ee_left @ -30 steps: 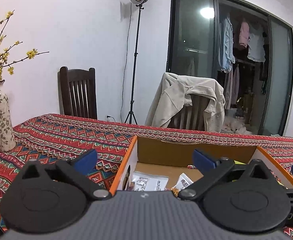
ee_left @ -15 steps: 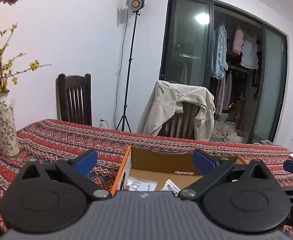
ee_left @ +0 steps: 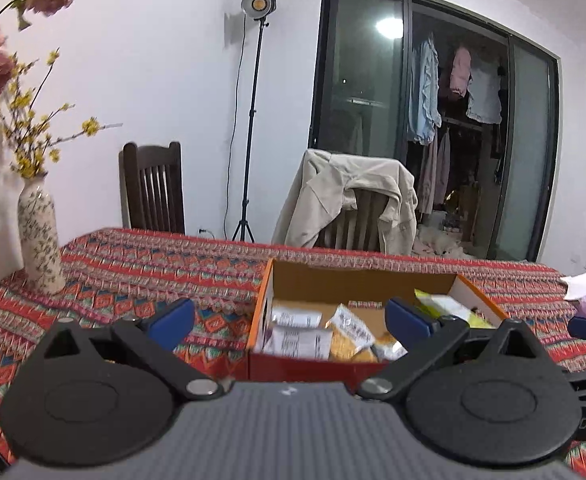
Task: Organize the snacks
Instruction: 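Move both grippers back from the box to the snack pile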
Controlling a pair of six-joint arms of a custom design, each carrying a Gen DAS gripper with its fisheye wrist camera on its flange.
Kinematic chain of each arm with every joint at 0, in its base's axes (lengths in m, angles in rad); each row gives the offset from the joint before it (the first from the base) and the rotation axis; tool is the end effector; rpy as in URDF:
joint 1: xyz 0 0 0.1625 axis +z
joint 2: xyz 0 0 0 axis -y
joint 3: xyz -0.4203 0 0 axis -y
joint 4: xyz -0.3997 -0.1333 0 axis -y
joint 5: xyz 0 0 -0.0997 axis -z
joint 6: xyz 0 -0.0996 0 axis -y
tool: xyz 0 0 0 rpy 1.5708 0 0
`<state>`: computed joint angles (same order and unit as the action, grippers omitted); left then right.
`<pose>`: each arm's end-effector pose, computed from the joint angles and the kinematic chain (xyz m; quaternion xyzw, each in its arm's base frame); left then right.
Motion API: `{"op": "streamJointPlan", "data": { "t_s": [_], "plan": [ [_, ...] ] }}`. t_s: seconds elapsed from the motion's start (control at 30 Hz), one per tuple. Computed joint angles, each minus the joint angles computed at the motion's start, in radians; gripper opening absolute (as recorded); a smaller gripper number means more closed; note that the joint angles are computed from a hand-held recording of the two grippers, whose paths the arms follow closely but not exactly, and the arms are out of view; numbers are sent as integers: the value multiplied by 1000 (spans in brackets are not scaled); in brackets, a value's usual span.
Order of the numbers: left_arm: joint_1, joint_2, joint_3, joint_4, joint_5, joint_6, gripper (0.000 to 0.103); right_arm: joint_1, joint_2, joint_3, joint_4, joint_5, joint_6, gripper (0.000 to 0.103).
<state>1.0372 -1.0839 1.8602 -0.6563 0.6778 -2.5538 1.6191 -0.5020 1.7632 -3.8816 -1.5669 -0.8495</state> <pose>-0.0890 -0.5652 0.1474 0.1163 0.7239 -0.5894 0.3392 0.1638 -0.6191 0.0209 0.3765 -0.7793 0.4620 0.1938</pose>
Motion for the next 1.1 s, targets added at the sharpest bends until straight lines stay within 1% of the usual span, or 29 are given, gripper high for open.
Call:
{"op": "streamJointPlan", "data": {
  "t_s": [0.13,0.3,0.43,0.7,0.8,0.9,0.93,1.1],
  "plan": [
    [-6,-20,45,14,-31,-27,103,-15,-13,62,-16,-5,-12,103],
    [-15,-45,99,40,-68,-74,103,-32,-31,129,-6,-12,-10,103],
    [-18,-55,129,69,-91,-108,103,-46,-36,180,-3,-26,-25,103],
    [-15,-55,174,159,-123,-237,103,-57,-16,229,32,-75,-32,103],
    [-14,-64,210,136,-128,-260,103,-57,0,225,41,-106,-23,103],
    [-16,-73,244,111,-125,-271,103,-51,20,207,54,-161,5,103],
    [-18,-74,251,105,-125,-271,103,-50,33,206,21,-165,5,103],
    [-26,-82,281,74,-129,-270,103,-55,54,214,-44,-152,18,103]
  ]
}}
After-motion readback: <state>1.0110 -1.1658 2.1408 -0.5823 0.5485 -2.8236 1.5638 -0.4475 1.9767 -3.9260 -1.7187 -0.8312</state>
